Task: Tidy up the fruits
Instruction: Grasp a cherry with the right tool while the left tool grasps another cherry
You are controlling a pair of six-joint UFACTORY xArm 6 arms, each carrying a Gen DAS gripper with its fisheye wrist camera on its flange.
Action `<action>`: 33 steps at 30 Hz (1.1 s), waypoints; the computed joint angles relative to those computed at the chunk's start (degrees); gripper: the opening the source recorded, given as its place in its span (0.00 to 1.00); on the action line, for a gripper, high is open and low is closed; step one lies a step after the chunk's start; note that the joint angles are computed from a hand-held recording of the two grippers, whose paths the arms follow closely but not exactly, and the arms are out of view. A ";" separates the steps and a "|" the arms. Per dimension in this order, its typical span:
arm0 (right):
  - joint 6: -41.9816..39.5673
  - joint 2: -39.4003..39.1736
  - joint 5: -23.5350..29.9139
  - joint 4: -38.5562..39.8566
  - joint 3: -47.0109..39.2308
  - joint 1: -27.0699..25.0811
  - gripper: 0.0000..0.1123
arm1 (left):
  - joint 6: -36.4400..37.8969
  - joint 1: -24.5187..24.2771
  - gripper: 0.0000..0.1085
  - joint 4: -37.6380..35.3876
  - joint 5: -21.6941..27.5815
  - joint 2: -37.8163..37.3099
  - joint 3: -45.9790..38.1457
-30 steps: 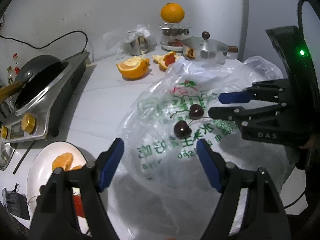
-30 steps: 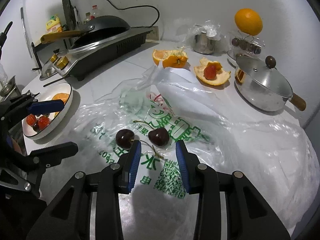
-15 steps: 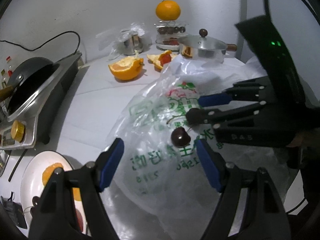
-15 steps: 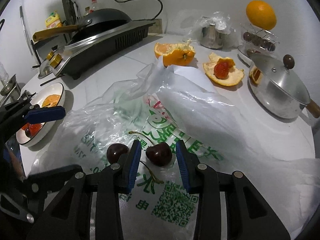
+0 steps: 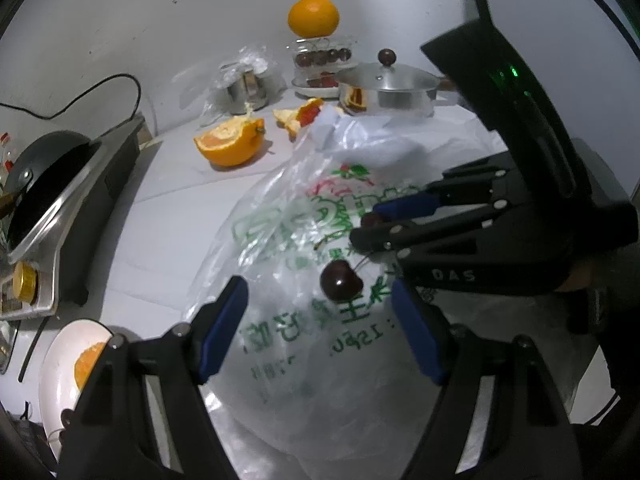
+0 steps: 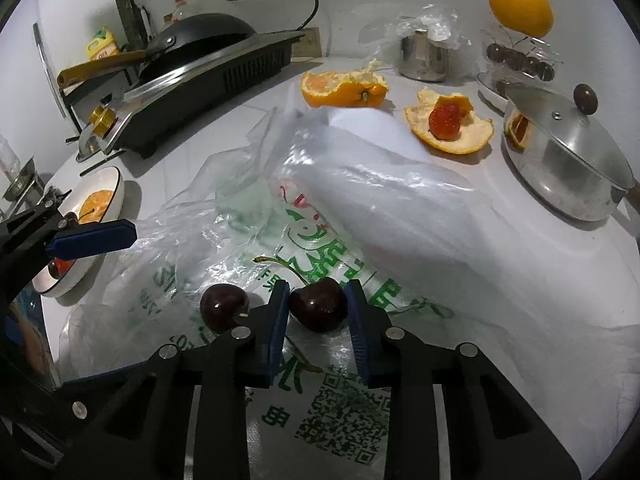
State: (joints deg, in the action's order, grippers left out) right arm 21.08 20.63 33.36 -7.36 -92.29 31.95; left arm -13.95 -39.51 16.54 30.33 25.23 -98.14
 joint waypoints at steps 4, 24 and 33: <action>0.59 -2.33 -2.16 -0.54 2.66 -0.15 0.27 | 0.65 -0.57 0.68 1.03 0.35 0.74 -1.41; 3.90 -9.73 -6.55 -3.47 11.72 -2.06 0.27 | 6.79 -1.34 0.35 -1.48 10.21 11.95 -15.87; 3.77 -10.43 -7.13 -4.12 12.62 -1.59 0.27 | 7.88 -1.52 0.28 -1.59 9.58 11.34 -15.26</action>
State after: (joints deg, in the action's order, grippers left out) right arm 24.85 10.20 26.22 -11.48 -79.68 30.35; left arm -6.07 -41.03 14.95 39.91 36.57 -113.39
